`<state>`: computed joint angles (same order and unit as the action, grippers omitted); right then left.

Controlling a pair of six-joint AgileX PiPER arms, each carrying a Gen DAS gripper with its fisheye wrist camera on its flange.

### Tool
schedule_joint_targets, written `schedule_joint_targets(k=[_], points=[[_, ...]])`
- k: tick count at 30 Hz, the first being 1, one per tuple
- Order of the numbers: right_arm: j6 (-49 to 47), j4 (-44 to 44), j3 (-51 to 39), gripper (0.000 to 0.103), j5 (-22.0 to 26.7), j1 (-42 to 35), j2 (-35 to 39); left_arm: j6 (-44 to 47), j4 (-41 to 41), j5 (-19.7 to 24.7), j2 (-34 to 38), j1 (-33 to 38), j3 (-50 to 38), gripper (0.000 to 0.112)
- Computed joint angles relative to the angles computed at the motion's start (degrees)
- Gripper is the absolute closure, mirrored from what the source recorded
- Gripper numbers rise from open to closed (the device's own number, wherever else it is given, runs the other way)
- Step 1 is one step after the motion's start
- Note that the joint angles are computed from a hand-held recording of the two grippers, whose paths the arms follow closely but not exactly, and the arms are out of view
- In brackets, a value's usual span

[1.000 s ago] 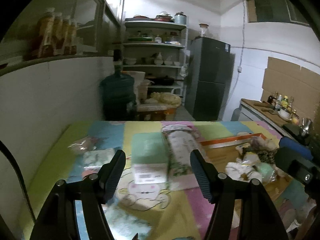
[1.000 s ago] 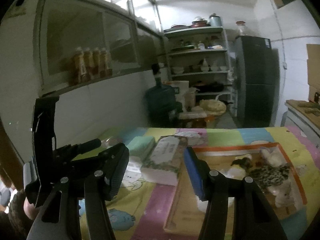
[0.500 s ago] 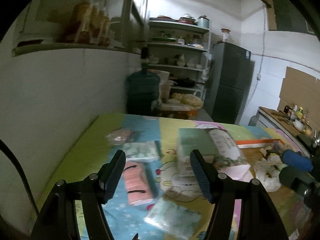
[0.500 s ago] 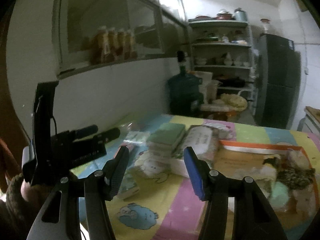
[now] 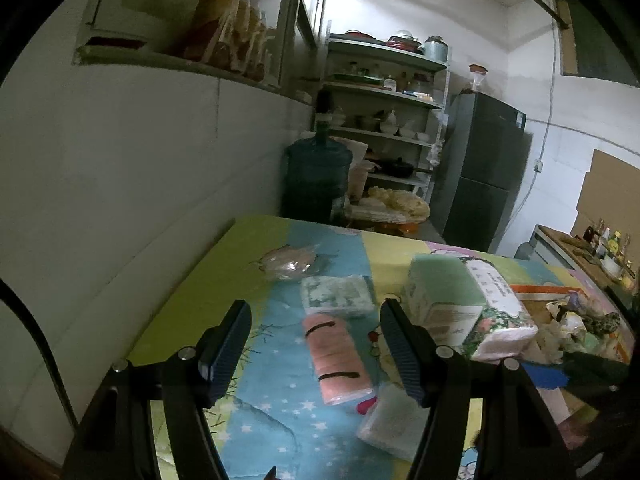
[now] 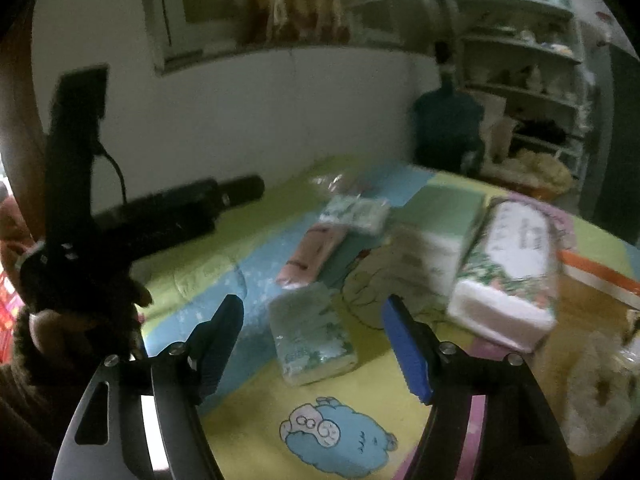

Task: Organize soft objects
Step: 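Move both tools back over the pile of soft items, then grasp the pink rolled towel with the left tool while the right tool grasps the green Flower pack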

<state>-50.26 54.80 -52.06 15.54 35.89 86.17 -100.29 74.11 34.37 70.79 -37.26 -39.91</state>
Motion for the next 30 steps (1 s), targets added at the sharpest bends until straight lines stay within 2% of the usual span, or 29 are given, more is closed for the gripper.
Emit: schedule_joint_targets(k=[7,13,17,21,22,23,26,30], points=[[10.91,-14.91,-8.32,0.029,3.05,1.85,10.38,1.15,-0.25,-3.78,-1.28,3.23,2.24,0.046],[15.72,-20.42,-10.46,0.030,3.84,2.85,13.34,2.30,-0.84,-6.76,-0.62,6.05,2.46,0.045],[15.93,-20.94,-10.97,0.029,4.49,2.71,13.78,2.77,-0.99,-8.67,0.14,7.25,2.44,0.045],[20.75,-25.82,-12.22,0.030,5.90,3.06,14.59,3.56,-1.31,-10.90,1.14,8.48,2.40,0.045],[22.12,-27.20,-12.37,0.032,6.10,3.30,14.75,4.56,-2.07,-11.79,1.63,8.96,2.21,0.045],[24.05,-29.11,-12.31,0.047,5.98,3.69,14.74,5.03,-2.36,-12.42,2.05,9.29,2.11,0.045],[27.49,-32.13,-11.20,0.052,5.06,4.32,13.86,8.62,-5.39,-14.92,4.11,10.57,1.09,0.044],[31.64,-33.59,-6.91,0.053,1.96,4.52,9.98,14.67,-10.87,-19.56,7.96,12.41,-0.97,0.036]])
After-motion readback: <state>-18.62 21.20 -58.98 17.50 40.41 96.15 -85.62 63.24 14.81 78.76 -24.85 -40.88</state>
